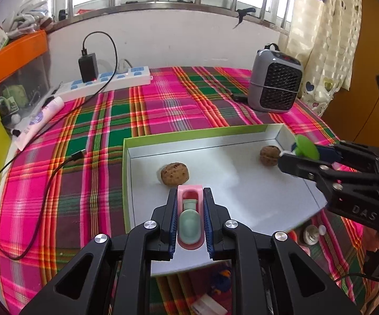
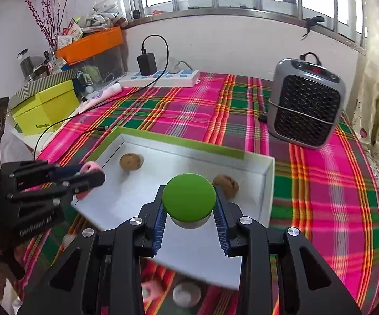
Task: Organize objects
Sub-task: 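Carry the pink holder and green mushroom into the box and open both tools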
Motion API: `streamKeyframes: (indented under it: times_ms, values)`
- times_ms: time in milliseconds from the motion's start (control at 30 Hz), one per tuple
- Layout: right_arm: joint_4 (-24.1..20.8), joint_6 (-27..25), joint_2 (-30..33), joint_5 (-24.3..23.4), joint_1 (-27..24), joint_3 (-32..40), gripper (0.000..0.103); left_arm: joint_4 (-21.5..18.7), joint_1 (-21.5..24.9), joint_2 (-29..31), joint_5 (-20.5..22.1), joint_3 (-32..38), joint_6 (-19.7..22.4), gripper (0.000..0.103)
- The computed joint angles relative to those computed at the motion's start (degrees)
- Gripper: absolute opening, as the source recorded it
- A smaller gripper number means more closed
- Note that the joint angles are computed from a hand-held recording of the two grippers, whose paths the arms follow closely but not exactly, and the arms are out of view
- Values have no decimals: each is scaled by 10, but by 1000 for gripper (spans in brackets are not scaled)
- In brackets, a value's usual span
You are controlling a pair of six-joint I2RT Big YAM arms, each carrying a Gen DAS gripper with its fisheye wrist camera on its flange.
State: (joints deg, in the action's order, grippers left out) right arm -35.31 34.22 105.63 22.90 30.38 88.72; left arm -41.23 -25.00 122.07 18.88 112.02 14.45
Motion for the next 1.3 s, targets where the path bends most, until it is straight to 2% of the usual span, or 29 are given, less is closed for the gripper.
streamKeyframes:
  times_ms: [400,600,1067,1300]
  values:
    - [-43,-30,80,-67,-36,100,35,-46,-6,53,-18,72,3,16]
    - [-70,-33,102,-82,-45,128,35,-62,-7,69,-25,97,4,16]
    - [-110,-41,129,-78,-45,167,35,-65,-10,80,-36,109,9,16]
    - [-132,-40,139,-61,-42,183,35,-66,-11,82,-39,112,10,16]
